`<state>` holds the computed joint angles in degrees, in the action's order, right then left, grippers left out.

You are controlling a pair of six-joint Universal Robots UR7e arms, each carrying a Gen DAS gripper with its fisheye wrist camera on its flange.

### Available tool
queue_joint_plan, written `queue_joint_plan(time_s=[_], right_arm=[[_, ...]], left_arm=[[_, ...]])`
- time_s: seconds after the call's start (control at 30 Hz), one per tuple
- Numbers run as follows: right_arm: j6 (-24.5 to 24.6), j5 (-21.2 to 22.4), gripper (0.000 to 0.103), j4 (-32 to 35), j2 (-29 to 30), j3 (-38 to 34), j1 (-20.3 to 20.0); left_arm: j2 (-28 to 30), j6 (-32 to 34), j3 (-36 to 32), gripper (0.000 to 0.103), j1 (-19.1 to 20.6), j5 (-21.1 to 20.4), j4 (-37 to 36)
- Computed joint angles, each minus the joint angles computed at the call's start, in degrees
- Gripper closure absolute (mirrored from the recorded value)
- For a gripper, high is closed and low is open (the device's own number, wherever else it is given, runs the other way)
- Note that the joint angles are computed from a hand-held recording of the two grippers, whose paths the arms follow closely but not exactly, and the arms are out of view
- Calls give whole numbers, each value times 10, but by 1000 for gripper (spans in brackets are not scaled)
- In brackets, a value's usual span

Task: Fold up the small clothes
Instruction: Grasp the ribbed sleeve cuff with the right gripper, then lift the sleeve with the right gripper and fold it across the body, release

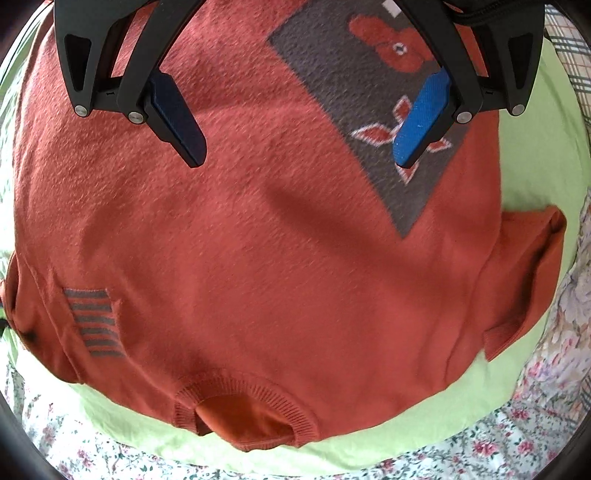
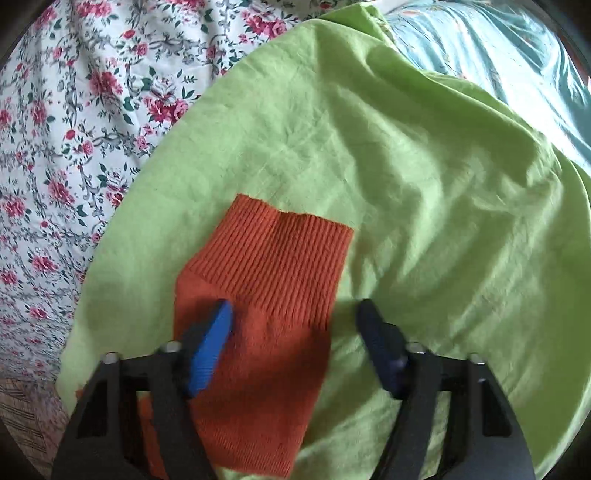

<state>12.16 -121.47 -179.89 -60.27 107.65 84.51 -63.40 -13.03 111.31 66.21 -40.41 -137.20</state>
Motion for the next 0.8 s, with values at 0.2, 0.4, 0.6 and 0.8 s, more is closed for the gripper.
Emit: queue_joint_plan(time_s=[0.2,0.4,0.6,0.8], right_arm=[[-44,4,98,-14,0,2,39],[-81,64,98,-35,27,-9,122],[-105,147,98,23,129,-82,203],[-112,226,98,117,262,-190,241]], left_arm=[[17,18,-23,2,4,-21,-16],[-10,38,-4,2,6,-32,-39],[-71,32,44,2,8,-27,-56],[-149,13,88,2,19,-12,-46]])
